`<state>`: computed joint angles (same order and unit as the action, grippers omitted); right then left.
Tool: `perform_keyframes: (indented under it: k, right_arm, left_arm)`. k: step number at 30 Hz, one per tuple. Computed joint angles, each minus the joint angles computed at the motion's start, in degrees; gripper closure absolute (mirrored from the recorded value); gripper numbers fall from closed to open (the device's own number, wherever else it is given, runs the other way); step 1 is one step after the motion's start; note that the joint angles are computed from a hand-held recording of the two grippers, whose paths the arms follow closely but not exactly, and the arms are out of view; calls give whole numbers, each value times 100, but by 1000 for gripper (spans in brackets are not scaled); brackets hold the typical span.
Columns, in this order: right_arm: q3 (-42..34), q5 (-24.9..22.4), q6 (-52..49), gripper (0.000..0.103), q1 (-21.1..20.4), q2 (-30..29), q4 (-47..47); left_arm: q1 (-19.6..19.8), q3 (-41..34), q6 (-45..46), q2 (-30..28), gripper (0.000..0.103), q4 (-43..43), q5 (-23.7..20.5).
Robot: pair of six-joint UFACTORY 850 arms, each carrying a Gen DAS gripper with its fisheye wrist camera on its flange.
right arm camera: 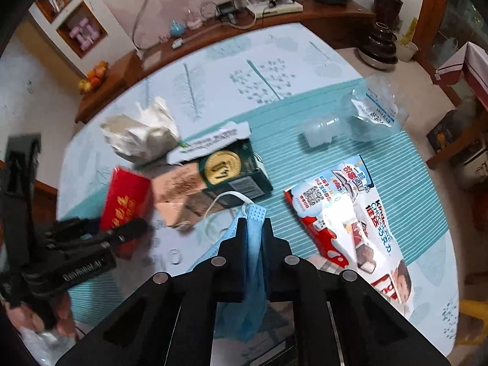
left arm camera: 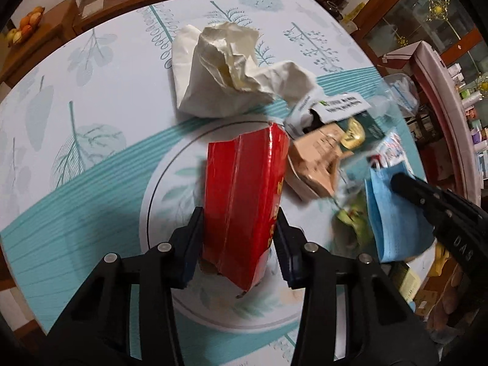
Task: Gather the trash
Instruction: 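Grasp the red box with the left tool while the right tool grasps the blue mask, then carry both items down over the floor bin and open both tools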
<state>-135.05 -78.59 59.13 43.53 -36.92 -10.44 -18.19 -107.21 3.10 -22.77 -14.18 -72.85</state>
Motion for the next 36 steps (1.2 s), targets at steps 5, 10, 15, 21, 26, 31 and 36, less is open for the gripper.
perform_keyframes:
  k: [5,10,15,21,26,31,36]
  right_arm:
    - [-6,188,228,96,155,222,-167]
    - [-15,290,480,96,409,464,-378]
    - [334,405,814,96,821,910,-635]
    - [1173,574,1282,96,1521,1739,-1059]
    - [1816,511,1416,96,2190,2380,-1340]
    - [2652,607,1639,96,2889,3114,-1478]
    - [3275,540,1930,96,3606,3654,-1544]
  left_arm:
    - [-8,373,46,537,64,-172,28]
    - [10,645,105,1106,64,-413,-48]
    - [-123,923,-124,1676,64,-515,-101]
    - [-487,1427,-791,2615,64,-230,-78]
    - [-1136,1957,-1981,3479,63,335,28]
    - [-2388,2416,-3861,4272,63,1347,-23]
    - [-3997,2685,-5858,4713,63,2373,-397]
